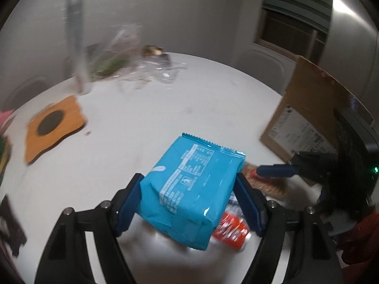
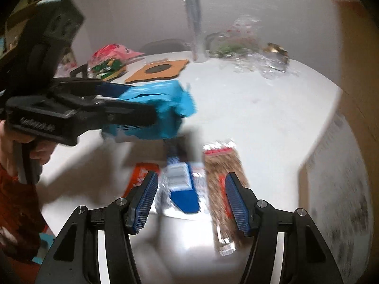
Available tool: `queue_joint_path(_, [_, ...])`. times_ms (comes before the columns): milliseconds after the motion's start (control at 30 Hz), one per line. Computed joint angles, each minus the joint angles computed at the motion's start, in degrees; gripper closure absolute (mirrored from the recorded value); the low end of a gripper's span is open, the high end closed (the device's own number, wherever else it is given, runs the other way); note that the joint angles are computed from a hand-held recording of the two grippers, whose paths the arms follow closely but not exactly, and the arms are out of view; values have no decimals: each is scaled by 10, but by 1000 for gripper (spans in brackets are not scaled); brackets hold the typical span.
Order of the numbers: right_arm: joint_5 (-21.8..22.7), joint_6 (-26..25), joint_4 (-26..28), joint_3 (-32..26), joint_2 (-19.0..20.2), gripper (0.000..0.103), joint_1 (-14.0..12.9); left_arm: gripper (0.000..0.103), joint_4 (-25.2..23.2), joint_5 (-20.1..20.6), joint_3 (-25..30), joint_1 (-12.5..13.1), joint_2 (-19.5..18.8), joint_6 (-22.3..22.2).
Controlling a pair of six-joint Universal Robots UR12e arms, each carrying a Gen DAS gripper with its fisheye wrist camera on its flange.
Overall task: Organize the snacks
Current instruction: 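Grasp the blue biscuit pack with the left gripper while the right gripper grasps the dark chocolate bar, then lift the blue pack and chocolate bar and carry them over the box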
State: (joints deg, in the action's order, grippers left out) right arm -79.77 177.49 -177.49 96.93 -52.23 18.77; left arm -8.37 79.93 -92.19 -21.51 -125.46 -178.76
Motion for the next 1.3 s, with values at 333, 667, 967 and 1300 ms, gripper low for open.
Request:
queue_joint_path(333, [-10, -76, 101, -66, 29, 80, 12, 29, 32, 17, -40, 12, 14, -42])
queue_joint_path(667, [-25, -83, 65, -52, 16, 89, 19, 29, 63, 28, -50, 6, 28, -43])
queue_joint_path(967, [-9, -107, -32, 3, -43, 89, 17, 29, 127, 18, -48, -11, 69, -18])
queue_joint_path(1300, [-44, -97, -162, 92, -123, 89, -13, 29, 97, -32, 45, -57, 56, 57])
